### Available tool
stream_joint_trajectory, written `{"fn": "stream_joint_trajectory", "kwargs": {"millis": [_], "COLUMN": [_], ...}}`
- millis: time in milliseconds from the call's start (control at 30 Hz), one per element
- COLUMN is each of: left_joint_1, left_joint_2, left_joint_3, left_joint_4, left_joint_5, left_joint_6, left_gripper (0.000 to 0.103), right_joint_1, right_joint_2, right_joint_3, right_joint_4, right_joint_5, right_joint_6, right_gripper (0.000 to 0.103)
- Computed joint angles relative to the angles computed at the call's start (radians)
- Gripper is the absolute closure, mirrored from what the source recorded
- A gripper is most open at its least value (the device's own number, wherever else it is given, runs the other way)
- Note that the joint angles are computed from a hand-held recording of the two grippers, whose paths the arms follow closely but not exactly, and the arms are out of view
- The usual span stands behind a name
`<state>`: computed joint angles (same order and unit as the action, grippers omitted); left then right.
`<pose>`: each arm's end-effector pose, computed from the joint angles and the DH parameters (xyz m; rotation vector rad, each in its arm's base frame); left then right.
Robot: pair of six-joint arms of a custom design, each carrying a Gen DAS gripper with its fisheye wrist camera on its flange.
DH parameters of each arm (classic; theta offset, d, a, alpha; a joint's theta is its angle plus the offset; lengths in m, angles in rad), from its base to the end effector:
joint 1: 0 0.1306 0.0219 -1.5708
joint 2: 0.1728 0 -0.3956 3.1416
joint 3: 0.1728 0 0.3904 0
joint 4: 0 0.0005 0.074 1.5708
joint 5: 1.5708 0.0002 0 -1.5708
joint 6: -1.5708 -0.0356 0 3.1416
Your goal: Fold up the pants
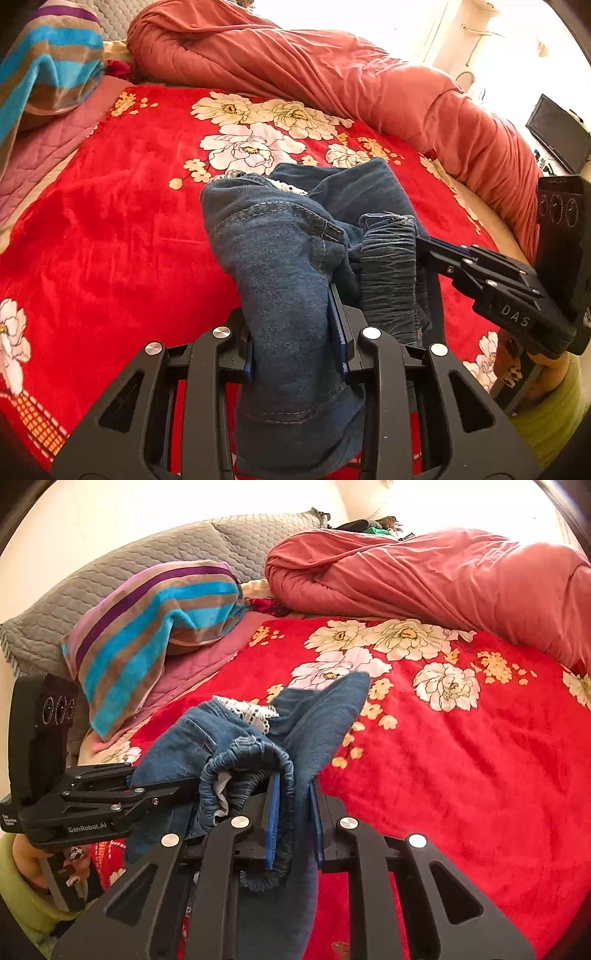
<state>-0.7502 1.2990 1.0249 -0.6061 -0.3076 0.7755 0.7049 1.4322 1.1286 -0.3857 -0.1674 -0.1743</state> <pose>0.3195 -0.2838 0.3353 -0.1654 2.4168 -0.3301 0.3713 0.3230 0.3397 -0.7004 2.2259 0.6451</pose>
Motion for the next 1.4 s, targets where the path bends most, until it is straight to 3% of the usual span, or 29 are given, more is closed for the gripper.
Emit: {"fn": "stream_joint_trajectory", "kwargs": {"millis": [233, 367, 467, 567, 633, 733, 800, 867, 1000, 1067, 1133, 1267, 1400], "left_joint_1": [0.017, 0.021, 0.024, 0.027, 0.025, 0.020, 0.014, 0.005, -0.031, -0.060, -0.087, -0.159, -0.229], "left_joint_2": [0.027, 0.029, 0.039, 0.041, 0.036, 0.023, 0.015, 0.002, -0.032, -0.058, -0.076, -0.100, -0.120], "left_joint_3": [-0.001, -0.014, -0.012, -0.019, -0.025, -0.031, -0.032, -0.036, -0.037, -0.041, -0.040, -0.024, -0.019], "left_joint_4": [0.001, -0.008, -0.029, -0.033, -0.030, -0.032, -0.032, -0.036, -0.060, -0.073, -0.094, -0.180, -0.241], "left_joint_5": [0.009, -0.001, -0.009, -0.003, -0.005, -0.015, -0.024, -0.042, -0.106, -0.153, -0.192, -0.303, -0.363], "left_joint_6": [-0.004, 0.004, 0.003, 0.010, 0.015, 0.021, 0.025, 0.032, 0.045, 0.060, 0.077, 0.146, 0.195], "left_gripper": [0.079, 0.068, 0.055, 0.052, 0.049, 0.044, 0.041, 0.039, 0.029, 0.014, 0.010, 0.010, 0.010], "right_joint_1": [0.009, 0.006, -0.001, 0.001, -0.002, -0.002, -0.001, -0.001, 0.004, 0.012, 0.023, 0.062, 0.099], "right_joint_2": [0.043, 0.051, 0.061, 0.080, 0.073, 0.043, 0.020, -0.007, -0.092, -0.142, -0.178, -0.258, -0.319], "right_joint_3": [0.023, 0.016, 0.018, 0.030, 0.019, -0.005, -0.023, -0.041, -0.100, -0.131, -0.149, -0.195, -0.229], "right_joint_4": [-0.028, -0.042, -0.068, -0.113, -0.106, -0.079, -0.064, -0.050, -0.004, 0.015, 0.021, 0.036, 0.035], "right_joint_5": [0.086, 0.137, 0.138, 0.162, 0.155, 0.158, 0.165, 0.165, 0.174, 0.187, 0.196, 0.243, 0.287], "right_joint_6": [0.018, -0.002, -0.016, -0.018, -0.028, -0.042, -0.051, -0.058, -0.081, -0.081, -0.076, -0.063, -0.062], "right_gripper": [0.089, 0.085, 0.069, 0.066, 0.064, 0.054, 0.042, 0.039, 0.015, 0.009, 0.008, 0.005, 0.005]}}
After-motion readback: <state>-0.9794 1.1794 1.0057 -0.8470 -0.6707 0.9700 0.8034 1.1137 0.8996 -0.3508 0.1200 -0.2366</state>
